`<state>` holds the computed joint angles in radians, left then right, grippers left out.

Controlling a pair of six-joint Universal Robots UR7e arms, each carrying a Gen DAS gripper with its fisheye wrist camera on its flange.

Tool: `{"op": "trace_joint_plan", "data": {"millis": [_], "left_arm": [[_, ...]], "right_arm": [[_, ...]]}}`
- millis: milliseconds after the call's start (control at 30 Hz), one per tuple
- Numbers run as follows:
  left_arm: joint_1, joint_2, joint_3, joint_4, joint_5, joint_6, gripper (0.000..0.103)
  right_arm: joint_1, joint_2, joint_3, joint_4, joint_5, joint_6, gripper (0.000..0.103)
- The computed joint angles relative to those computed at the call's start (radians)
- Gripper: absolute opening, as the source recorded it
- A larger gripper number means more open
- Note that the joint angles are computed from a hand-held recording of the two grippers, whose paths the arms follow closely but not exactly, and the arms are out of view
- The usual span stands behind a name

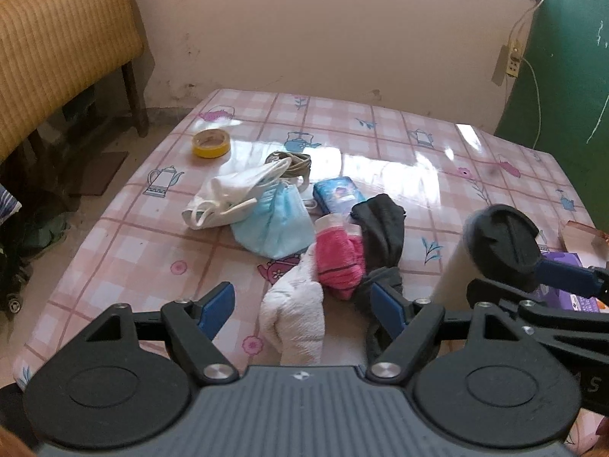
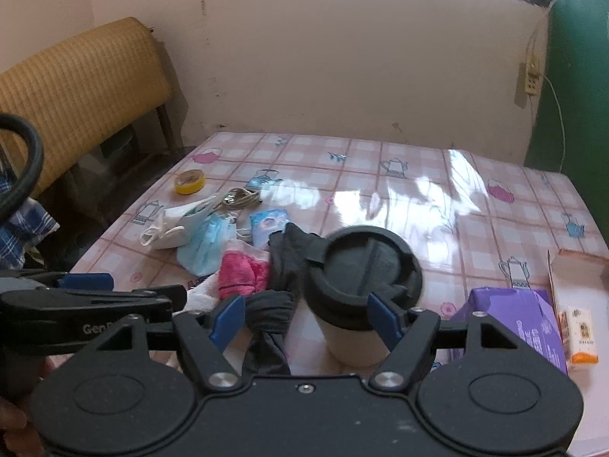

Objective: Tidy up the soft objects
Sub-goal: 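Move both grippers back toward the items on the table, then grasp the white towel with the left gripper while the right gripper grasps the black sock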

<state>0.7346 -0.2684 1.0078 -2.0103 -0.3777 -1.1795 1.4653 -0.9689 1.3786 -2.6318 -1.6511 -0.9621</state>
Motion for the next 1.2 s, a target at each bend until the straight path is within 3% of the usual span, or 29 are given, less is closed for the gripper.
{"op": "trace_joint_plan", "data": {"millis": [300, 367, 533, 800, 933, 1200], "left_arm": [[0.005, -0.081, 0.145, -0.076, 0.012, -0.029, 0.081], [0.01, -0.099, 0.169, -0.042, 0.011, -0.077, 0.081], [0.034, -0.132, 0.233, -0.065, -0.017, -0.102, 0.081], [0.072, -0.084, 0.225, -0.266, -0.081, 0.097, 0.082], [0.085, -0.035, 0.189, -0.425, -0.098, 0.241, 0.088], [0.106, 0.031, 0.103, -0.566, -0.136, 0.402, 0.088]], "right_arm": [[0.0, -0.022, 0.051, -0.006, 0.052, -0.041, 0.084], [-0.002, -0.026, 0.062, -0.004, 0.059, -0.043, 0.084], [-0.015, -0.048, 0.095, 0.011, 0.101, -0.06, 0.084], [-0.057, -0.081, 0.132, 0.071, 0.127, -0.08, 0.084], [-0.068, -0.077, 0.132, 0.083, 0.106, -0.066, 0.084], [-0.076, -0.072, 0.142, 0.066, 0.096, -0.05, 0.084]]}}
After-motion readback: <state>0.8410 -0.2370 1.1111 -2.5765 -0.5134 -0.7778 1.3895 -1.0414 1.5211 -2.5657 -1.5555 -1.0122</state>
